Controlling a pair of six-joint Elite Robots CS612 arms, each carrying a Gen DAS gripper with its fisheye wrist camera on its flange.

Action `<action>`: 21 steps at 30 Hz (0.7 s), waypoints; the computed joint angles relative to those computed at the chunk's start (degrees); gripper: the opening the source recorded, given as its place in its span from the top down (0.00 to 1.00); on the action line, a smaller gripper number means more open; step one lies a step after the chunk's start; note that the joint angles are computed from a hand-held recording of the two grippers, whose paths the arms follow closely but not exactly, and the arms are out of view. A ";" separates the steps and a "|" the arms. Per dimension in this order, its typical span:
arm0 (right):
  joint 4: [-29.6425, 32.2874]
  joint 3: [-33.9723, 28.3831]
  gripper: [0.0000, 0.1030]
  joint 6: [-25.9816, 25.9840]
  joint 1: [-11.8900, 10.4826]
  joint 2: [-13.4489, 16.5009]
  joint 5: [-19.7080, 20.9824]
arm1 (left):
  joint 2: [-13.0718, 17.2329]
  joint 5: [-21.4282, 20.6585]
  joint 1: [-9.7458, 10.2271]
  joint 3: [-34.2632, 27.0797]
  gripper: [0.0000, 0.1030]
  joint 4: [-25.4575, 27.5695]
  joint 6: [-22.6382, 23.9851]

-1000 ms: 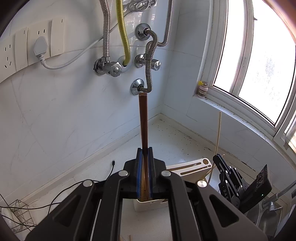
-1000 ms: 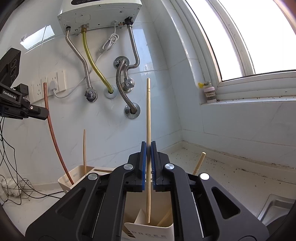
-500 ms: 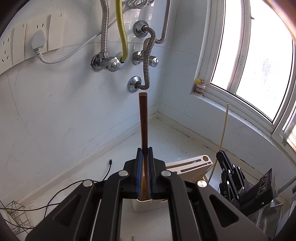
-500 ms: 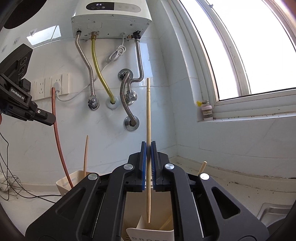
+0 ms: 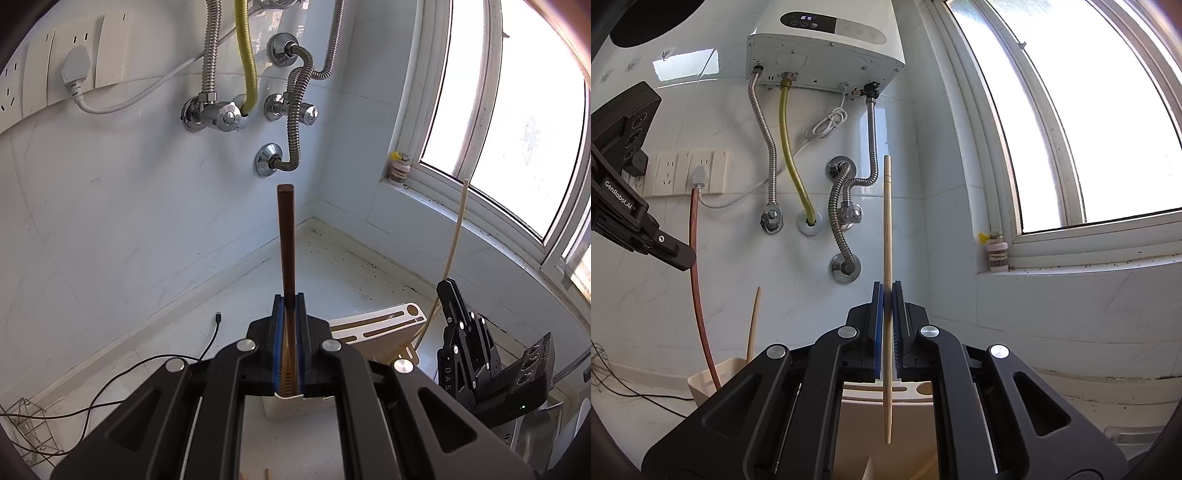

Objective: Organize utensils
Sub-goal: 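Lower both upright chopsticks into the holder's slots, then open the left gripper to release the brown chopstick while the right gripper releases its pale chopstick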

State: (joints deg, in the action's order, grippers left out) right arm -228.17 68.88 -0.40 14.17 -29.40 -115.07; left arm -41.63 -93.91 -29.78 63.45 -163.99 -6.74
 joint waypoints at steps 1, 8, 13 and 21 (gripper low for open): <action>0.13 -0.21 0.96 0.04 0.02 0.09 -0.17 | 0.05 -0.04 0.00 -0.09 0.95 0.10 0.04; -0.32 -1.05 0.95 -0.27 0.05 0.62 -0.92 | 0.23 -0.03 0.09 -0.34 0.95 0.52 -0.17; -1.03 -0.92 0.77 -0.67 0.05 0.64 -0.46 | 0.26 -0.52 0.12 -0.40 0.95 0.65 -0.12; -2.80 -1.00 0.50 -1.47 0.30 0.52 -0.96 | -0.05 0.23 -0.06 0.63 0.62 -1.92 -0.34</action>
